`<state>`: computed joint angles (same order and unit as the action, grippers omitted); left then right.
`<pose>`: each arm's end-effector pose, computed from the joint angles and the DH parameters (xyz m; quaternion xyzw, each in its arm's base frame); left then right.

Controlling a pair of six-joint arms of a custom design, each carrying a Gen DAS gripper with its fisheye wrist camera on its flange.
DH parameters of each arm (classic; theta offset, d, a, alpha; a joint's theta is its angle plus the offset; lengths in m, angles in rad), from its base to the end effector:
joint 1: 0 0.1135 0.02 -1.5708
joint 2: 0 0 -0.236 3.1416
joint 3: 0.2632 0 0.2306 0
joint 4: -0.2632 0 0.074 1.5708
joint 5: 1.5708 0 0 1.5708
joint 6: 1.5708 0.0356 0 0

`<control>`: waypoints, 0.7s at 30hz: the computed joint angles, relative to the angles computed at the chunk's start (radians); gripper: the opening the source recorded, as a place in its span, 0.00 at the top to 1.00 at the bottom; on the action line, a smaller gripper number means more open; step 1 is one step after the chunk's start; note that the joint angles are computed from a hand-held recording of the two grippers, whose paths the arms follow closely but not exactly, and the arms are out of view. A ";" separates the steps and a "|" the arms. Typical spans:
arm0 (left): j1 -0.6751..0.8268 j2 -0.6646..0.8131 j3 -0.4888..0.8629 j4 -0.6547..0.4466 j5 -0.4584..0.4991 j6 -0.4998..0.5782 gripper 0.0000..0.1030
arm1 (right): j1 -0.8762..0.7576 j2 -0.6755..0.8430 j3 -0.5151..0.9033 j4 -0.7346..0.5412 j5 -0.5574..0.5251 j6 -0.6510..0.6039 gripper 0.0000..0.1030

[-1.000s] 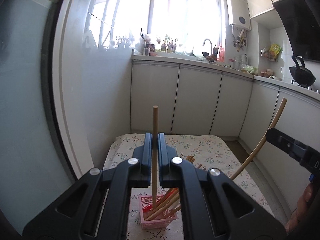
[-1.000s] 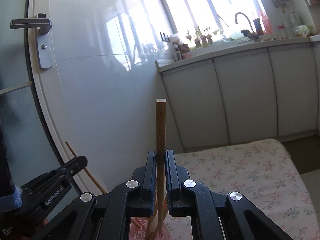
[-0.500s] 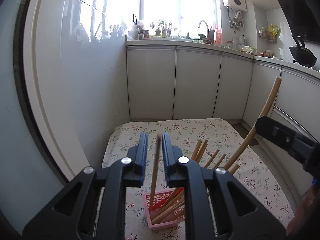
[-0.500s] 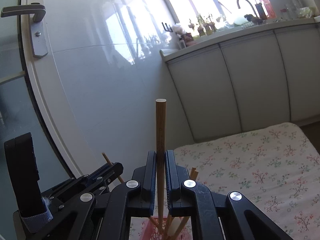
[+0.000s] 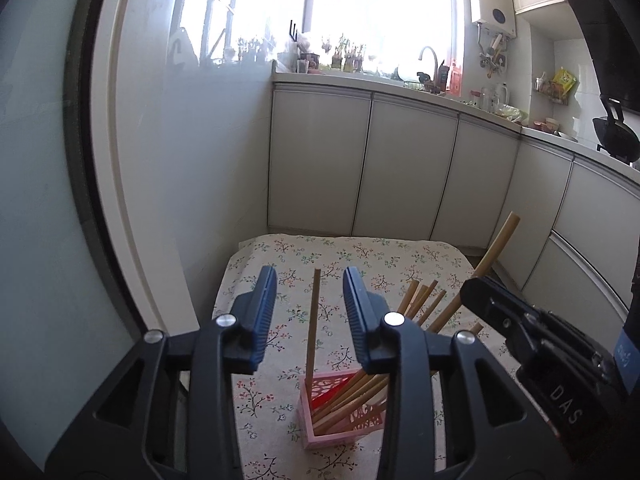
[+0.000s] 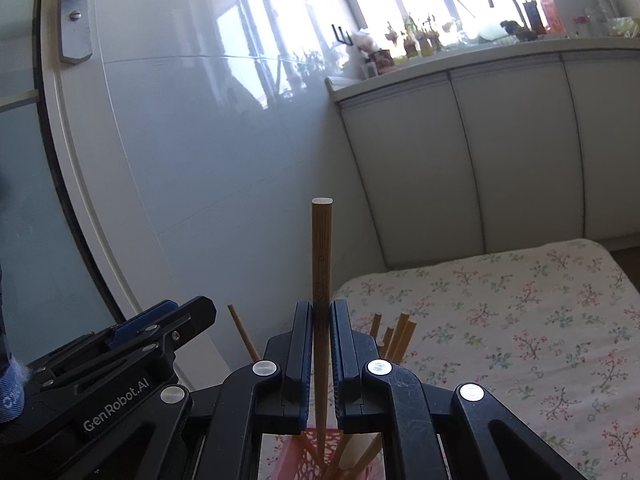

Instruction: Organize utensils

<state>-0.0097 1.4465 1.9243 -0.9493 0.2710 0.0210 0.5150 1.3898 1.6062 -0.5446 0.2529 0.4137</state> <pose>0.2573 -0.0120 0.4541 0.0835 0.8437 -0.1123 0.5182 0.2522 0.1325 0.4171 0.0325 0.8093 0.1669 0.5622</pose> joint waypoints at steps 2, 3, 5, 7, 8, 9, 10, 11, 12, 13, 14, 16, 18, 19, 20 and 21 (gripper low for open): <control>0.000 0.002 0.001 -0.013 -0.006 0.002 0.63 | -0.004 0.011 -0.003 -0.002 -0.020 -0.002 0.91; -0.001 0.001 0.001 -0.019 -0.010 0.004 0.62 | -0.007 0.011 -0.006 -0.002 -0.027 -0.001 0.90; -0.004 0.000 0.003 -0.031 -0.020 0.007 0.59 | -0.012 0.006 -0.004 -0.008 -0.041 -0.001 0.80; -0.007 0.002 0.014 -0.044 -0.025 0.007 0.55 | -0.012 -0.019 -0.013 -0.005 -0.040 -0.007 0.61; -0.010 0.002 0.022 -0.054 -0.030 0.003 0.51 | -0.010 -0.031 -0.010 -0.011 -0.033 -0.012 0.59; -0.012 0.002 0.029 -0.063 -0.032 -0.003 0.47 | -0.008 -0.041 -0.002 -0.027 -0.023 -0.018 0.57; -0.014 0.002 0.040 -0.075 -0.032 -0.009 0.45 | -0.007 -0.051 0.012 -0.053 -0.008 -0.023 0.55; -0.016 0.003 0.053 -0.090 -0.030 -0.015 0.41 | -0.006 -0.062 0.026 -0.079 0.003 -0.025 0.54; -0.020 0.000 0.060 -0.102 -0.030 -0.021 0.36 | -0.009 -0.075 0.036 -0.104 0.009 -0.026 0.49; -0.024 -0.002 0.071 -0.117 -0.031 -0.027 0.34 | -0.011 -0.086 0.052 -0.139 0.022 -0.025 0.42; -0.029 -0.006 0.081 -0.131 -0.032 -0.034 0.29 | -0.011 -0.097 0.069 -0.173 0.037 -0.023 0.39; -0.043 -0.009 0.111 -0.167 -0.038 -0.055 0.20 | -0.006 -0.131 0.090 -0.234 0.076 -0.021 0.29; -0.067 0.002 0.176 -0.233 -0.047 -0.080 0.15 | 0.017 -0.159 0.128 -0.317 0.154 -0.018 0.20; -0.084 0.011 0.215 -0.273 -0.058 -0.091 0.13 | 0.024 -0.166 0.155 -0.363 0.186 -0.019 0.13; -0.107 0.017 0.254 -0.312 -0.073 -0.102 0.09 | 0.031 -0.172 0.186 -0.416 0.216 -0.016 0.11; -0.137 0.017 0.283 -0.340 -0.097 -0.109 0.05 | 0.040 -0.174 0.223 -0.473 0.244 -0.009 0.07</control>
<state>-0.1464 1.4636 2.2072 -1.2897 0.1740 -0.0881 0.5553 1.2163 1.8292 -1.0174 0.4974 0.4047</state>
